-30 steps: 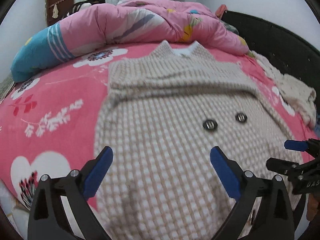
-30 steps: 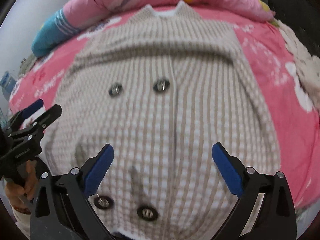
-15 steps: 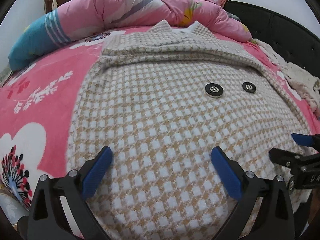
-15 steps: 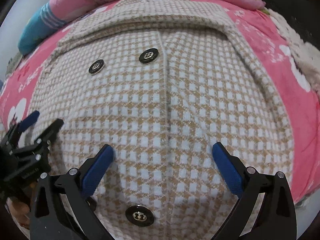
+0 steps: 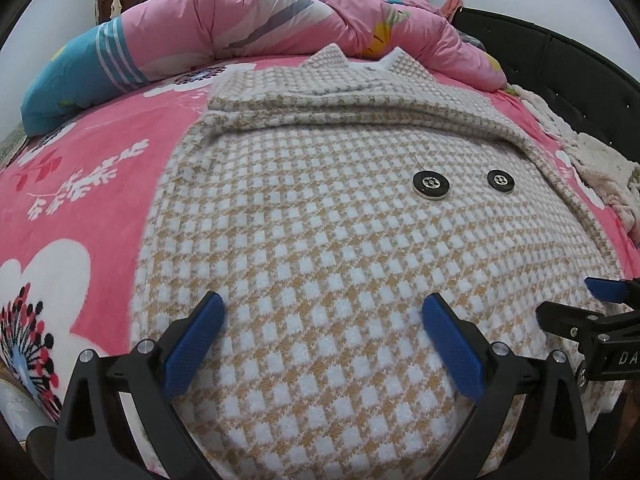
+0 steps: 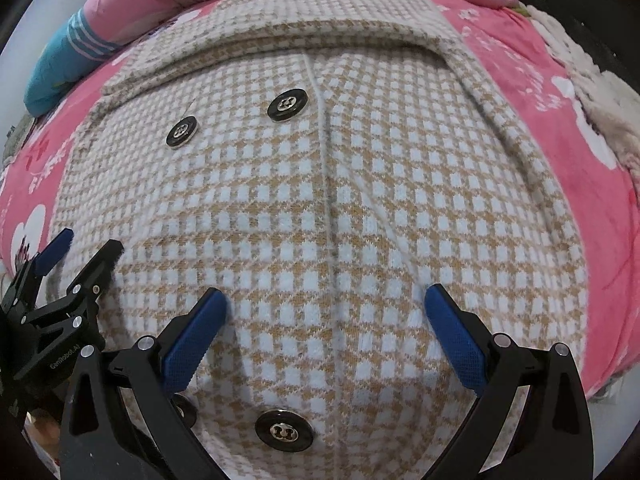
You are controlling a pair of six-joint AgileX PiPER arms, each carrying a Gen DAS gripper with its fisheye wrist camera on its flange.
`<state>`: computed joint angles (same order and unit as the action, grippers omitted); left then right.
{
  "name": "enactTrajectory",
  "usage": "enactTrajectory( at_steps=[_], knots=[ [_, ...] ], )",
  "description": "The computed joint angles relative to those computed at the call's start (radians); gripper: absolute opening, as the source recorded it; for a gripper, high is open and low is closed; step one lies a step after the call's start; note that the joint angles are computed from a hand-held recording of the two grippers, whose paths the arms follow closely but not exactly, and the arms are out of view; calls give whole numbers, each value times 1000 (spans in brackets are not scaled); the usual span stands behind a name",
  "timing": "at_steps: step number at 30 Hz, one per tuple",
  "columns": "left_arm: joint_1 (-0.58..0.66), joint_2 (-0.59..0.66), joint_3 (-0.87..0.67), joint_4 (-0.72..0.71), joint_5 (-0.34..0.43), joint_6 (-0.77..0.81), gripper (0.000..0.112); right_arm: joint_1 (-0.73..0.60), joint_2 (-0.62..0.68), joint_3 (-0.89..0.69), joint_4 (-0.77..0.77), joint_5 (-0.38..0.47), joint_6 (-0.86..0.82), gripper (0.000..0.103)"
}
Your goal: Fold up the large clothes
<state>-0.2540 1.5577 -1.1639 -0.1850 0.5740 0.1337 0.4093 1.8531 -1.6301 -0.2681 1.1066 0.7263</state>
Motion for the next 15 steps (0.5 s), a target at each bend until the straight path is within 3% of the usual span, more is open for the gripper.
enactTrajectory(
  at_steps=[15],
  knots=[
    [-3,2,2,13,-8,-13,98,3,11,-13,-4,7,12,95]
  ],
)
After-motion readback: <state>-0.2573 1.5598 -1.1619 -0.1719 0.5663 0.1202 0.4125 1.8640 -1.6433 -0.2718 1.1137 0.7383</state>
